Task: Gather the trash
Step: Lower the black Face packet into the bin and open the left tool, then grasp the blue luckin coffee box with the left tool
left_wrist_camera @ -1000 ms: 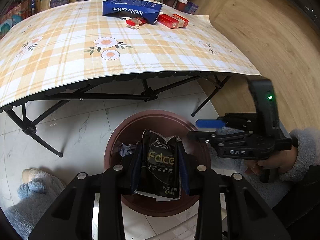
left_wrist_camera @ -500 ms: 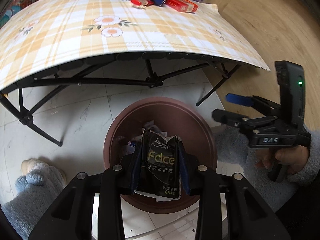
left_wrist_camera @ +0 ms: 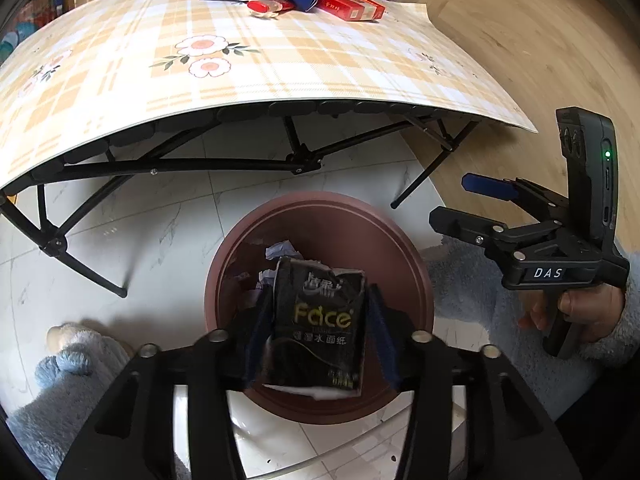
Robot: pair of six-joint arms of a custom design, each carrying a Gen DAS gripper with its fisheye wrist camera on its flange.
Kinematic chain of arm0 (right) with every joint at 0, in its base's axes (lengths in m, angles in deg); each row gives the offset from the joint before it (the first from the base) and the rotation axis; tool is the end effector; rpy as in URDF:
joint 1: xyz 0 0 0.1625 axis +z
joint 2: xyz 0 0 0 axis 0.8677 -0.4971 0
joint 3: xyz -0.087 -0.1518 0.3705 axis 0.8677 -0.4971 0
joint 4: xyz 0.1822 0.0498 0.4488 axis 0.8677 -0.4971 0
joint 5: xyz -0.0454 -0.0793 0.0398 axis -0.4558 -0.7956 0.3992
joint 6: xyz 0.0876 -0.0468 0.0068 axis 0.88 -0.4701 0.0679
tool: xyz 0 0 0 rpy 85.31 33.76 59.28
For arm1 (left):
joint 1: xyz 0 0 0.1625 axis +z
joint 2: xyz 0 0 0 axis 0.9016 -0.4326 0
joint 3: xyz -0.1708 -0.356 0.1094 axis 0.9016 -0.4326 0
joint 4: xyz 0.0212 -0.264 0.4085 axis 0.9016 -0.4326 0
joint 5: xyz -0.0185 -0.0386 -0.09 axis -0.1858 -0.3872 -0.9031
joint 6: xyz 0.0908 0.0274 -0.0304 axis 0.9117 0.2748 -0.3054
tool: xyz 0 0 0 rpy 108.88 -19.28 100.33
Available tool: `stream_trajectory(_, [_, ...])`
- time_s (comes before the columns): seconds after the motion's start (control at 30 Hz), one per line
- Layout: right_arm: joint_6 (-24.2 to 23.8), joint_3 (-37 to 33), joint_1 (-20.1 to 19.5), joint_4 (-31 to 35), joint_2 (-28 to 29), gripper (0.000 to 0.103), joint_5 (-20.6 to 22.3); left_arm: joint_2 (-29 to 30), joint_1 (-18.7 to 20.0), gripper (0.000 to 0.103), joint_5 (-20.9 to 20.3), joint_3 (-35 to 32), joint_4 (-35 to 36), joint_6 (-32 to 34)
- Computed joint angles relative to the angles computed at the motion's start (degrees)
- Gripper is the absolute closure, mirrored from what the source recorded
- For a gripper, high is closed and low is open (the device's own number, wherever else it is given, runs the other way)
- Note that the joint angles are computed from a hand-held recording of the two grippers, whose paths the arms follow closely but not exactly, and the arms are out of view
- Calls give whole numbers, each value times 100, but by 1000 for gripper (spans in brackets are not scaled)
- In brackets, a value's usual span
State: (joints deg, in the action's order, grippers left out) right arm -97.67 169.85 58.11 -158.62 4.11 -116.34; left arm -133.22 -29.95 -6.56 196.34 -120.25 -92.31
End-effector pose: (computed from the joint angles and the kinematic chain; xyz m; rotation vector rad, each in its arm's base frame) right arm 0.3183 -0.3887 0.0102 1.0483 -2.5538 0.2453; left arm -0.0601 -0.2773 0.2653 0.1042 2.5814 -0.6297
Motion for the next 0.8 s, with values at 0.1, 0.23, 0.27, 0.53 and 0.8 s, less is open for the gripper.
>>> stream_trajectory(0.1, [-6, -1, 8, -5, 10, 7, -22, -48, -66, 38, 73, -6, 85, -95])
stream_trajectory(0.23, [19, -10, -1, -2, 27, 6, -58, -105, -173, 29, 249, -31, 293, -350])
stream_trajectory(0.27, [45, -18, -7, 17, 34, 6, -77, -121, -190, 28, 289, -37, 342, -409])
stream_trajectory(0.53, [138, -35, -53, -14, 40, 6, -79, -413, -291, 16, 507, -67, 633, -841])
stream_trajectory(0.8, [137, -170, -91, 14, -148, 6, 168, -565, -175, 16, 510, -265, 437, -936])
